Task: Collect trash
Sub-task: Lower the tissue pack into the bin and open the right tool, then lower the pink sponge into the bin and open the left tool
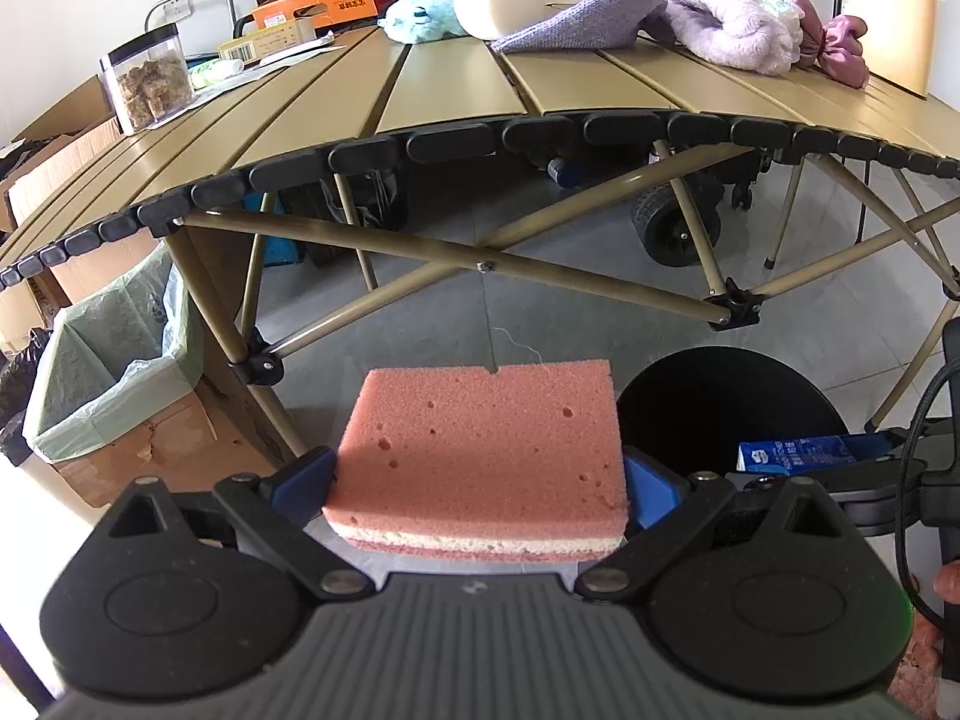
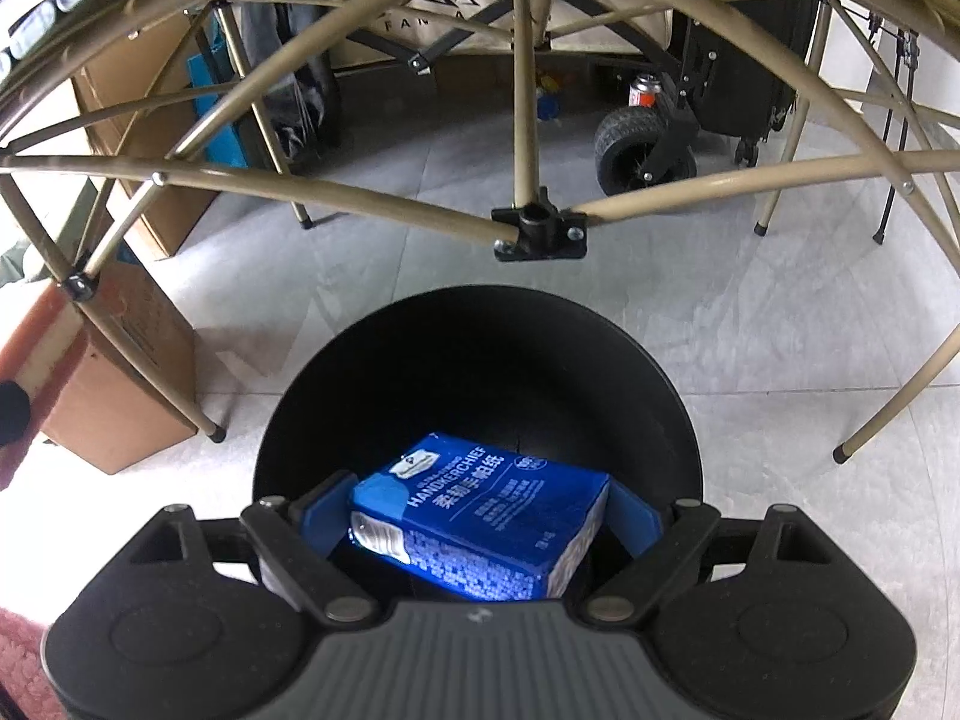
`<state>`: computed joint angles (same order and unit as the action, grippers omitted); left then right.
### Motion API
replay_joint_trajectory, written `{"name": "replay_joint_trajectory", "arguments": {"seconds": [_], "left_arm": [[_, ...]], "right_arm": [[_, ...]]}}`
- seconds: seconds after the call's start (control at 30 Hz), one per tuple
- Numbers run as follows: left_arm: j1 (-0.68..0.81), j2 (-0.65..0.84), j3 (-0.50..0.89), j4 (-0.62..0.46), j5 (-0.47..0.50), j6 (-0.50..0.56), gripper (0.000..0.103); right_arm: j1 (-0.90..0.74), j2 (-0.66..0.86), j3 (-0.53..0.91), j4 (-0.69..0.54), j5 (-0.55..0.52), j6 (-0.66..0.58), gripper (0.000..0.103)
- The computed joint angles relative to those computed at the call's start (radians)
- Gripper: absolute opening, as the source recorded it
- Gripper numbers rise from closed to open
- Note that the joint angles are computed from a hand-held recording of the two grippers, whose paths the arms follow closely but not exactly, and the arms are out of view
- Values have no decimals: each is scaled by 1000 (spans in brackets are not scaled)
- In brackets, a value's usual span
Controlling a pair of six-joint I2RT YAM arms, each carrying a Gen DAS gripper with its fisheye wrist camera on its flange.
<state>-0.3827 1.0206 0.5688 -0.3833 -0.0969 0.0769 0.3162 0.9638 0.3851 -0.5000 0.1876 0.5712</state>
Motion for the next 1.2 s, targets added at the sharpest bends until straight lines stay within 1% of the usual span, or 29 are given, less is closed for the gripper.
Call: {"name": "replay_joint_trajectory", "arguments": {"seconds": [0.07,0.1,0.17,0.3,0.43,0.8,1.03,1.2], "left_arm": [[1,-2,-2,0,2,3,99],[0,-4,-3,-1,0,3,99],[0,-5,-6,-1,0,3,99],[3,-9,-11,2,-1,4,99],[-3,-20,-19,2,-6,9,99],[-44,-7,-10,-27,3,16,99],[-102,33,1,-46,-12,-5,99],[-151,50,10,-74,-11,-25,99]], "right_arm": [[-7,-5,-4,4,-6,-2,92],[-9,-11,-6,7,-3,-3,98],[-22,-19,-9,15,2,-12,103],[-15,-56,-14,-5,14,-8,103],[-12,-104,-12,-51,28,-8,103],[-104,-268,23,-214,16,-42,103],[-266,-396,50,-340,-56,-124,103],[-421,-451,85,-404,-119,-226,103]]}}
